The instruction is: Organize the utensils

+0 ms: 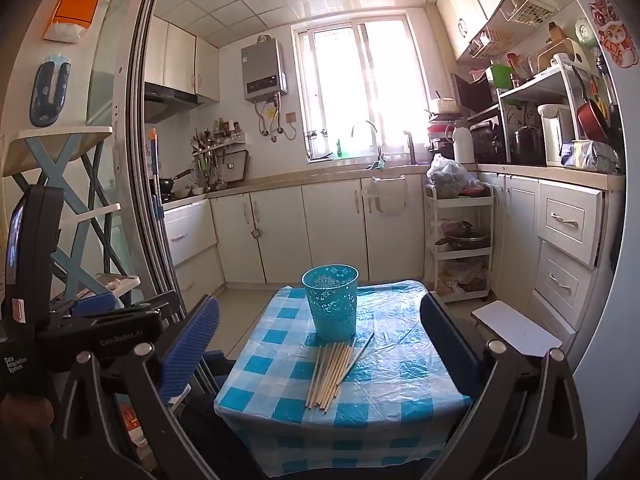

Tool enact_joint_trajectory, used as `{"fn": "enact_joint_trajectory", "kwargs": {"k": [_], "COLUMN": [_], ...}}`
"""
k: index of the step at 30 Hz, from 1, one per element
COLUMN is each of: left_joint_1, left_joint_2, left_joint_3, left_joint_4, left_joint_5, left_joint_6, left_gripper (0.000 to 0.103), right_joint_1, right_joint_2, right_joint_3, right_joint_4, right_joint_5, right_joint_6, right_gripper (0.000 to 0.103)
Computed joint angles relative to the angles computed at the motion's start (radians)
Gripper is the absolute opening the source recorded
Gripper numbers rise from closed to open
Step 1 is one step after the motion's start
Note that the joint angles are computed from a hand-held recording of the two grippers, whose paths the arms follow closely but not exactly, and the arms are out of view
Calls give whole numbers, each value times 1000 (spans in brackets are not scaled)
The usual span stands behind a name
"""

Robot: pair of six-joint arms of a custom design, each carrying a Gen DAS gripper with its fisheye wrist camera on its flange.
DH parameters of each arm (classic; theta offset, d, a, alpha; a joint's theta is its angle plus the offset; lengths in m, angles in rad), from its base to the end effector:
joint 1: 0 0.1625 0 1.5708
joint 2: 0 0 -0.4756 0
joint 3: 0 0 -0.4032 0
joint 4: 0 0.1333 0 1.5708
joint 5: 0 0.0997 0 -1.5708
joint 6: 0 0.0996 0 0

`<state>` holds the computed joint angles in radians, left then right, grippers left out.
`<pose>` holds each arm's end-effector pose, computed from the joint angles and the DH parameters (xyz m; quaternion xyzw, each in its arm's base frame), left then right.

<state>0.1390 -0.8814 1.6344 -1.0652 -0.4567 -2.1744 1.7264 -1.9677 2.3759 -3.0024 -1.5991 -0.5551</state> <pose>-0.5490 -0.3017 0.1454 0.0410 0.7524 -0.5309 0.3878 0.1790 -0.2990 0.4744 0.2968 -0.8198 0.4774 0.1092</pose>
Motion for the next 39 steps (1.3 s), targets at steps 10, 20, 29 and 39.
{"fn": "enact_joint_trajectory", "kwargs": {"k": [10,20,29,39], "left_joint_1": [-8,2,2,2], "left_joint_2": [-5,0,2,-2], "left_joint_3": [22,-5,-6,1], "left_joint_4": [-7,11,14,8], "left_joint_5": [-19,-12,-14,-12], "left_joint_6": [-2,6,3,7], "left_gripper": [96,96,96,96], "right_joint_1": [-1,0,4,7], "right_joint_2": [1,1,2,3], "right_joint_3": [2,3,8,8], "right_joint_4": [2,3,3,3], "right_joint_5": [0,0,-3,-5], "right_joint_6": [0,2,3,5], "right_gripper": [96,96,96,96]}}
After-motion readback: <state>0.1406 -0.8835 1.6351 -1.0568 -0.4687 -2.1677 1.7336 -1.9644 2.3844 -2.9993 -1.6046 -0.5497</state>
